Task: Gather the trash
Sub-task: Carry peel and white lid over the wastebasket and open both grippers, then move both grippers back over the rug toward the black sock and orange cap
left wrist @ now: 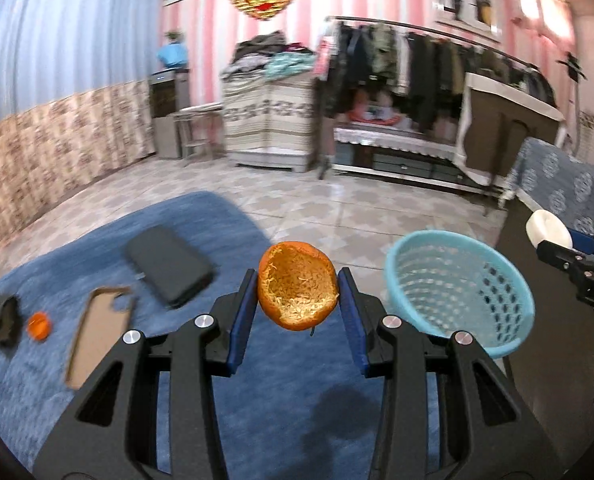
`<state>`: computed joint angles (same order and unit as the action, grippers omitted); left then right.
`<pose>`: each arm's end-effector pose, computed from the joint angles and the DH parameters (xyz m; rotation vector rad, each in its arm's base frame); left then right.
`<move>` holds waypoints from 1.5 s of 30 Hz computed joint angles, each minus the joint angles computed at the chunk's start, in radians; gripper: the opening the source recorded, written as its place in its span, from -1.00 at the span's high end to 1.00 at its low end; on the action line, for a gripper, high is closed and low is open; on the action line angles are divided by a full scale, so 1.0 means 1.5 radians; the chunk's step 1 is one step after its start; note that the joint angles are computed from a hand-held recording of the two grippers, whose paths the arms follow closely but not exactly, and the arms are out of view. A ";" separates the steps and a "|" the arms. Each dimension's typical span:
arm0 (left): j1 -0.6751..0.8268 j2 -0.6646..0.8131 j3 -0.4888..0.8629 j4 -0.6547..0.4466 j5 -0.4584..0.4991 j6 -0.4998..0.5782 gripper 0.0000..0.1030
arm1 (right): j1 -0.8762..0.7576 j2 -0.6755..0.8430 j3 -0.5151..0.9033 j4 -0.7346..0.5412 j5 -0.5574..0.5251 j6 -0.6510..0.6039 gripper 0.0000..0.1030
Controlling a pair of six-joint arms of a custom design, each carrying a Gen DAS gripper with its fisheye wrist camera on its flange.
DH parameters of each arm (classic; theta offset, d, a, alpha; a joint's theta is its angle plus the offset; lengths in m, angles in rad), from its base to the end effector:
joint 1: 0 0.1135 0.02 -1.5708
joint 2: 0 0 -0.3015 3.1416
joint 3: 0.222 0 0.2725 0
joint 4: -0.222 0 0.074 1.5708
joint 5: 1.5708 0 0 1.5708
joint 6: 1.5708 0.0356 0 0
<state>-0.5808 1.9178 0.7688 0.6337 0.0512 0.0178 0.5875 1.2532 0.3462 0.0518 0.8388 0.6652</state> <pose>0.3179 -0.2108 0.1251 0.6521 2.0064 -0.3935 0.1820 0.0894 0.1537 0.4282 2.0696 -0.2961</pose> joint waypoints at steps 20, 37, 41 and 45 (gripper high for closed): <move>-0.164 0.183 0.215 -0.071 0.002 0.007 0.23 | -0.193 -0.044 -0.149 0.157 -0.080 -0.047 -0.18; -0.153 0.201 0.234 -0.039 -0.028 -0.004 -0.78 | -0.218 0.070 -0.161 0.283 -0.111 -0.046 -0.18; -0.133 0.158 0.177 0.016 -0.066 -0.016 -0.89 | -0.209 0.130 -0.145 0.327 -0.115 -0.048 -0.18; -0.108 0.127 0.137 0.037 -0.080 -0.024 -0.89 | -0.197 0.196 -0.121 0.374 -0.119 -0.045 -0.18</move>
